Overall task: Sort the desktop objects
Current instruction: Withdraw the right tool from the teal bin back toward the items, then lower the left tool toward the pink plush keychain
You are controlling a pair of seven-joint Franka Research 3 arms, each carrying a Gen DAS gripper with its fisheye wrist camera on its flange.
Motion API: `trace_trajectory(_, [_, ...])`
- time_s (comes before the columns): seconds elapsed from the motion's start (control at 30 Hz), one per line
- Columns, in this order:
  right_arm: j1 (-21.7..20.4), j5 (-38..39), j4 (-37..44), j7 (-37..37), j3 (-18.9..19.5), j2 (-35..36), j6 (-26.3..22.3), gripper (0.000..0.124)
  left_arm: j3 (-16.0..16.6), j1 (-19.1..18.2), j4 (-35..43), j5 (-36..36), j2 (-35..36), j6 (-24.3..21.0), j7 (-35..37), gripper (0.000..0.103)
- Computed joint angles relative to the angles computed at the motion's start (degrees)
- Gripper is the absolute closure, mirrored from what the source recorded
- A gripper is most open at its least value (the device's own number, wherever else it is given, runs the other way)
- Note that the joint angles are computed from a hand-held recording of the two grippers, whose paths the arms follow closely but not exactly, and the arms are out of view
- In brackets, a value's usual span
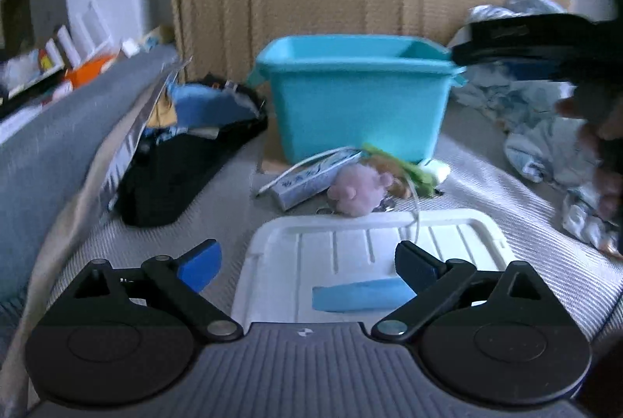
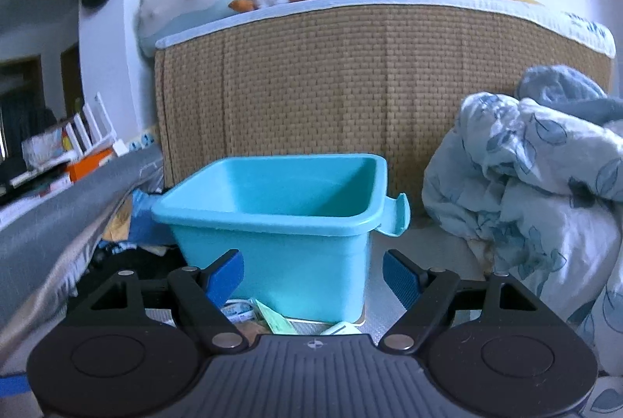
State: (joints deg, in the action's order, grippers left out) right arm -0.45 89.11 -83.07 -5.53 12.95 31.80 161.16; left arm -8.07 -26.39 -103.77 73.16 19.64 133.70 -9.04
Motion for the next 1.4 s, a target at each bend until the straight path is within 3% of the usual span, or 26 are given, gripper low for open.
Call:
trace_trajectory(0.33, [-0.82, -2.63, 1.70, 1.59, 0.39, 1.33, -2.04, 0.041, 1.02, -1.86, 7.10, -0.79, 4.88, -3.28, 8.61, 0.000])
trace_trajectory(0.73, [-1.72, -6.25, 2.29, 0.16, 1.00, 3.34, -7.22, 0.041, 3.79, -2.80, 12.31, -1.51, 9.28, -0.07, 6.61, 0.000])
trace_trajectory(1.0, [-2.63, -7.56, 2.71, -3.21, 2.00, 4.80, -8.26, 0.041, 5.40, -2.69, 14.10, -2.16, 11.25, 2.00, 5.52, 0.000])
trace_trajectory(1.4, [-3.61, -10.53, 4.35, -0.73, 2.63, 8.06, -7.15, 0.041, 6.70, -1.97, 16.77, -2.78, 13.61, 5.30, 5.53, 0.000])
